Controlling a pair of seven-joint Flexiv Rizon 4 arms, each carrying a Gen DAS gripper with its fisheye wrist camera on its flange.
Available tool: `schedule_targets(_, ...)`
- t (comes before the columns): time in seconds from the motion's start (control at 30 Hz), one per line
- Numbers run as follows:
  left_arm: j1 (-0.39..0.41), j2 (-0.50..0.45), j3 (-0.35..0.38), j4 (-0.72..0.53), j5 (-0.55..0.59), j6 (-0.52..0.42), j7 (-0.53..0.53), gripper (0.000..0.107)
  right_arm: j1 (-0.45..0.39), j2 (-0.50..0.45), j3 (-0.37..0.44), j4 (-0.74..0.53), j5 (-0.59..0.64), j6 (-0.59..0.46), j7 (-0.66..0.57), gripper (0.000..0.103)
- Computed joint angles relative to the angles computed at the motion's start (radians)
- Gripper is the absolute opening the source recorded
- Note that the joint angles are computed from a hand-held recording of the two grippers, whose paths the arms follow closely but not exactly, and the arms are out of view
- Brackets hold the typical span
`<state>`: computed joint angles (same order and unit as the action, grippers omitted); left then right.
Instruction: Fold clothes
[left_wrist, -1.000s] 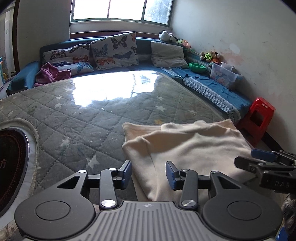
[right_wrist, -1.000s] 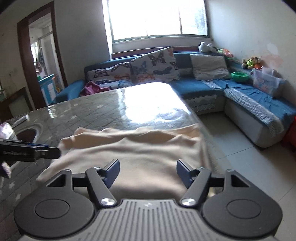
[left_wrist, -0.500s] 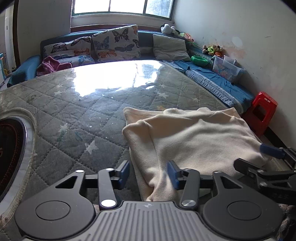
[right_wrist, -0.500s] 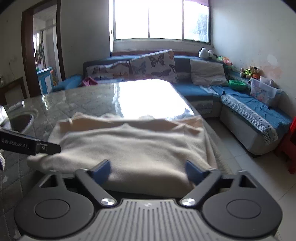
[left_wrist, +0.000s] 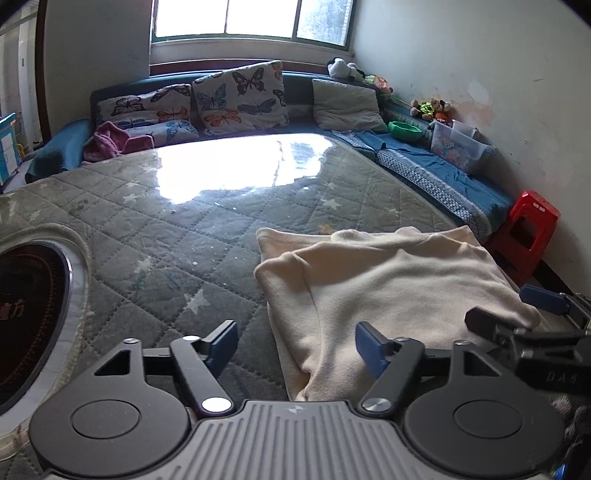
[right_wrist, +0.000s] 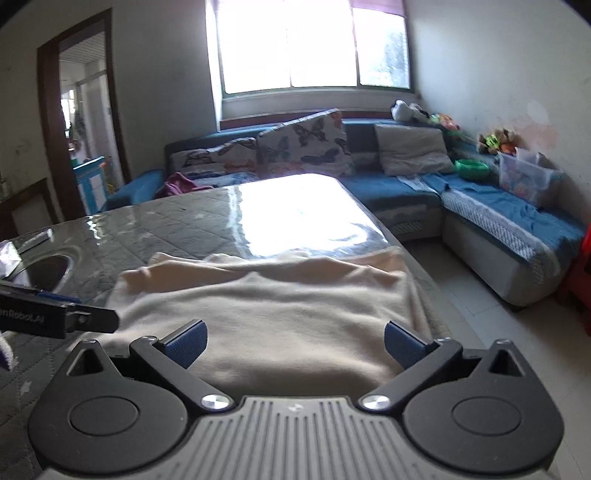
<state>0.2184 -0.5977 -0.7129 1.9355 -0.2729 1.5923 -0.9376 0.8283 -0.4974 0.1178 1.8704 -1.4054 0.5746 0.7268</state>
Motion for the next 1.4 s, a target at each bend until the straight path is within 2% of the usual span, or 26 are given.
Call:
schedule_targets(0.13,0.006,0.018,-0.002,0.010,0.006,0.016,-0.009,0.084,0.027,-0.029,-0.002,-0.039,0.026,-0.043,-0.048,0.103)
schedule_targets(0.33,0.034,0.033,-0.027,0.028,0.027,0.040,-0.028,0.091,0.033,-0.043,-0.009,-0.051,0.031,-0.012,-0.043,0.103)
schedule_targets(0.47,0.045,0.039,-0.037,0.031,0.044,0.045,-0.043,0.093,0.047,-0.055,-0.014,-0.062,0.049,-0.027,-0.057,0.103)
schedule_targets(0.83,0.049,0.044,-0.047,0.035,0.077,0.056,-0.053,0.101,0.039,-0.051,-0.019,-0.060,0.082,0.015,-0.108,0.103)
schedule_targets(1.23,0.019,0.059,-0.014,0.027,0.090,0.051,-0.065,0.103,0.016,-0.003,-0.011,-0.036,0.072,-0.008,-0.136,0.103)
schedule_targets(1.4,-0.002,0.066,0.007,0.022,0.078,0.042,-0.059,0.103,-0.005,0.006,-0.006,-0.034,0.093,-0.007,-0.185,0.103)
